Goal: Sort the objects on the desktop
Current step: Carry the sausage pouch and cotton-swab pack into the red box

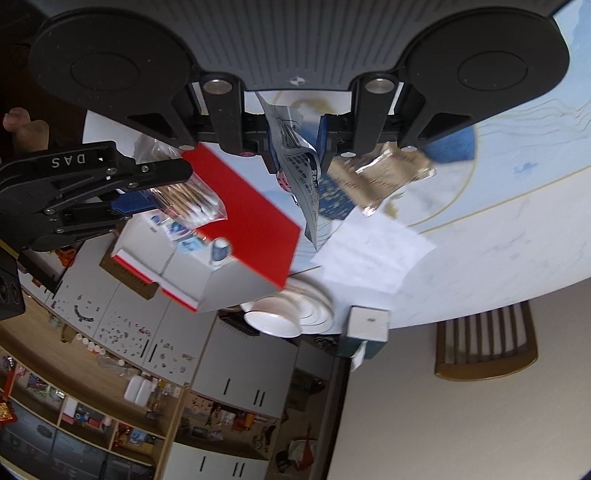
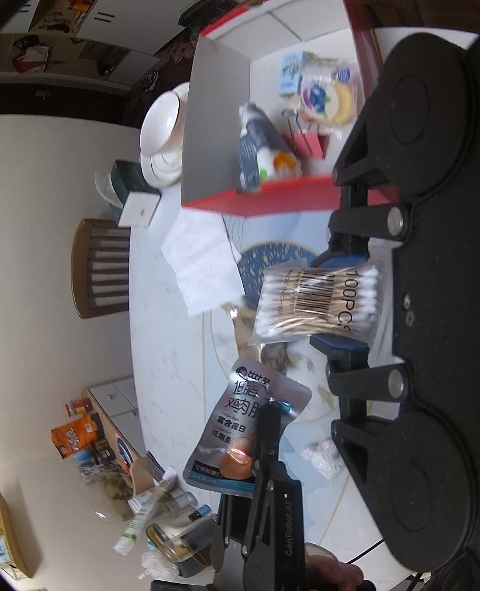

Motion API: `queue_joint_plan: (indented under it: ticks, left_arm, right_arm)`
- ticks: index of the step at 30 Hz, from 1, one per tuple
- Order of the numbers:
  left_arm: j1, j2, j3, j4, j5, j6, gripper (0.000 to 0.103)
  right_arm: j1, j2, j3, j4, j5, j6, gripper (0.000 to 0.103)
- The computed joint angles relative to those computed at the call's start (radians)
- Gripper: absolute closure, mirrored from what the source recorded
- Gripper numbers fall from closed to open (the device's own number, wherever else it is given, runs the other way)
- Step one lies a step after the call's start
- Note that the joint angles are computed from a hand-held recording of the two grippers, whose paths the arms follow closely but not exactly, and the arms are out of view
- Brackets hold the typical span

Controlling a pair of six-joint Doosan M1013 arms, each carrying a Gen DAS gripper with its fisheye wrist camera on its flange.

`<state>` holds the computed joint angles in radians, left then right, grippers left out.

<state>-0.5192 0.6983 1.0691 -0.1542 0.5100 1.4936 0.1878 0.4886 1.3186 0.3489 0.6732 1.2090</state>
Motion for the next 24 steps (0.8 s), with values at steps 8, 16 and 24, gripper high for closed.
queue_joint_plan:
  ticks: [8, 16, 24]
  left_arm:
    - [-0.030, 0.052, -0.100, 0.006, 0.027, 0.004, 0.084]
    - [-0.061, 0.128, -0.242, 0.039, 0.083, -0.007, 0.084]
    - [-0.086, 0.230, -0.436, 0.056, 0.174, -0.004, 0.084]
  right_arm:
    - [-0.046, -0.008, 0.007, 0.022, -0.007, -0.037, 0.069]
    - [-0.097, -0.007, 0.003, 0.044, -0.019, -0.077, 0.069]
    - [-0.147, 0.009, -0.019, 0.035, -0.028, -0.078, 0.069]
